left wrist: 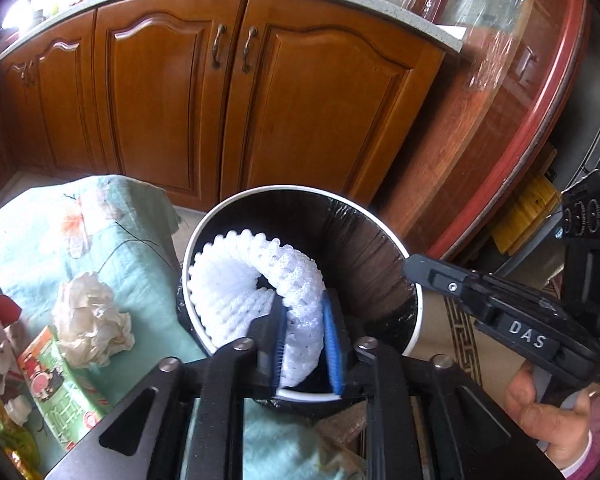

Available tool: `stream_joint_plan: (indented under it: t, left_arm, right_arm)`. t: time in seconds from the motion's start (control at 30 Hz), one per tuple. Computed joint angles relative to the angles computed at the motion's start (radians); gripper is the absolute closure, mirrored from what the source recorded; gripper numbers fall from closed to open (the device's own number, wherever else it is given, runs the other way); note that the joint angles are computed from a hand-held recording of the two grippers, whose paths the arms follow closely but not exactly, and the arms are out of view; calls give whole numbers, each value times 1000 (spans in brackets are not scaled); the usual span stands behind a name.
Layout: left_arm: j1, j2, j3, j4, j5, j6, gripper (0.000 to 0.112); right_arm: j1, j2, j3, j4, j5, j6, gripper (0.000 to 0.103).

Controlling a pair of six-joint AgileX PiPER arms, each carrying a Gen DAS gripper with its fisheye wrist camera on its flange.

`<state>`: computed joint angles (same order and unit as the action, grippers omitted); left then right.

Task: Collect trash
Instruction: 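Carry both items over the white bin and open both tools to drop them, then grasp the green crushed can with the left tool while the right tool grasps the green milk carton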

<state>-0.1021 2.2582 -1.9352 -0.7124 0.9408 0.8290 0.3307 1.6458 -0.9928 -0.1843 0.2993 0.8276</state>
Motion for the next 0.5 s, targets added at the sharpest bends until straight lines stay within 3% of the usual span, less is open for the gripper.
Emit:
stream_joint_plan:
  t: [0.07, 0.1, 0.2, 0.27, 0.4, 0.5]
  left_arm:
    - [-9, 30, -41, 15, 1, -31, 62]
    - [-9, 29, -36, 11, -7, -31, 57]
    - [-8, 18, -3, -8, -31, -10, 54]
    - [2, 6, 27, -26, -43, 7, 47]
    - [47, -102, 213, -111, -96, 120, 45]
    - [85, -179, 334, -173, -127, 193, 44]
  right_arm:
    - [-8, -1, 6, -2, -12, 5, 93]
    - [-10, -3, 12, -11, -17, 18, 91]
    - [-16, -10, 33, 0, -37, 26, 90]
    - [-13, -18, 49, 5, -43, 42, 87]
    - [15, -42, 90, -73, -66, 171, 59]
    - [61, -65, 115, -198, -65, 334, 55]
